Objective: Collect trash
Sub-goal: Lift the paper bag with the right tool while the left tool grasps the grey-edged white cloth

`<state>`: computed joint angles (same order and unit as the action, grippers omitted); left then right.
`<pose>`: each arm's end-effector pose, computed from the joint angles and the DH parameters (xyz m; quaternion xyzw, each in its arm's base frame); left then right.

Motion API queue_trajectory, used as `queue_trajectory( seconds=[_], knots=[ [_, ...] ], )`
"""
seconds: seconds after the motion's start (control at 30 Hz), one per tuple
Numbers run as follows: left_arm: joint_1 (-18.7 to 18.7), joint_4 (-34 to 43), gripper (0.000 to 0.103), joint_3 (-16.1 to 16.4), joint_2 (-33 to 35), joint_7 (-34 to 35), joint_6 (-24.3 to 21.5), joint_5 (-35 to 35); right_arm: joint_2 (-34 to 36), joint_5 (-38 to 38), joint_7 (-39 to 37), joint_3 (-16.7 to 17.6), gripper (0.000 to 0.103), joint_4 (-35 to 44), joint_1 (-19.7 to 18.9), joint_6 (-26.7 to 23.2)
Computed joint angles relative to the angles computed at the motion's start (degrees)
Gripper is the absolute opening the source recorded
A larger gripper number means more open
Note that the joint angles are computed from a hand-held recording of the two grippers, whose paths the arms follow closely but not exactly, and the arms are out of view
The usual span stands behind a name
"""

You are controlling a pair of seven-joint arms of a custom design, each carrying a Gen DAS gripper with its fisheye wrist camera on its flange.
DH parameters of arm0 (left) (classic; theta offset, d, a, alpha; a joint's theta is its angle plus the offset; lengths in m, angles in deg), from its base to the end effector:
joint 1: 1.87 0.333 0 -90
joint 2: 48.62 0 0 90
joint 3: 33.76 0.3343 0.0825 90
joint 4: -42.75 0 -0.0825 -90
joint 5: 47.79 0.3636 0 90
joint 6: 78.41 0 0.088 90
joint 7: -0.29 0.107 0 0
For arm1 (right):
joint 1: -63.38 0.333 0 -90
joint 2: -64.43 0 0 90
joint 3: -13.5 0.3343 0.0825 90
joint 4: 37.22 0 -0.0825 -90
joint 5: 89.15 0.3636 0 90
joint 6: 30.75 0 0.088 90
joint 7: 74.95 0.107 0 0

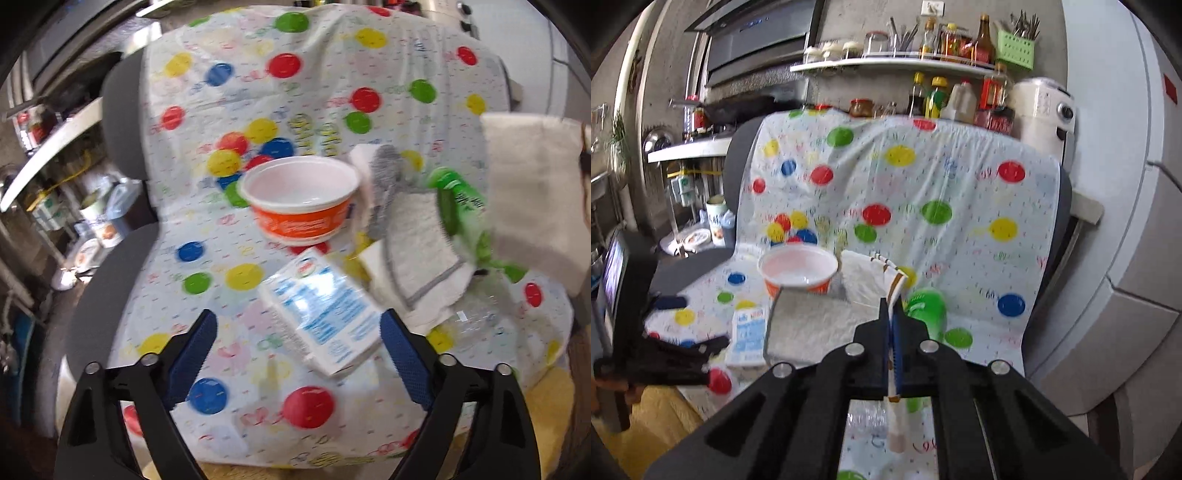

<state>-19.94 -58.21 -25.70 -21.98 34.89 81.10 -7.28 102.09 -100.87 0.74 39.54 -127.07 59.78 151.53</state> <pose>0.6681 -0.1613 0.3863 -0.7146 0.6095 -0.1972 0.2810 0.7094 0.2137 0.4390 -0.7724 0.4002 -0.2823 0.4045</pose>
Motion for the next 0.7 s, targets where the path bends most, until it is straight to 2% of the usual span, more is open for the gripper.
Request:
queue_trajectory(
  seconds=[0.03,0.17,0.27,0.4,0.5,0.7],
  knots=[
    [2.6,1.9,0.067,-3.0,1.3,4.5,0.9,-3.7,0.0,0.1,0.2,-0.5,0.002,-0.3,0.3,0.0],
    [6.2,9.3,0.064,-8.0,6.6,15.3,1.4,-13.7,1.7,1.0,-0.8,1.3,0.002,0.7,-1.5,-2.0],
    [7.7,16.9,0.062,-10.9,11.5,22.4,-0.3,-19.1,3.0,1.8,-1.5,0.2,0.002,2.5,-0.6,-3.0],
    [4.2,26.4,0.059,-7.5,17.1,24.7,-6.5,-21.2,6.3,4.3,-4.0,0.9,0.002,7.4,-1.1,-6.3],
    [3.0,28.2,0.059,-5.8,18.4,26.0,-7.9,-23.2,8.3,7.2,-6.8,2.8,0.002,10.6,-2.6,-9.2],
    [3.4,25.1,0.059,-4.9,17.1,28.0,-5.2,-26.2,7.5,11.1,-9.8,2.4,0.002,9.8,-2.8,-6.8]
  ],
)
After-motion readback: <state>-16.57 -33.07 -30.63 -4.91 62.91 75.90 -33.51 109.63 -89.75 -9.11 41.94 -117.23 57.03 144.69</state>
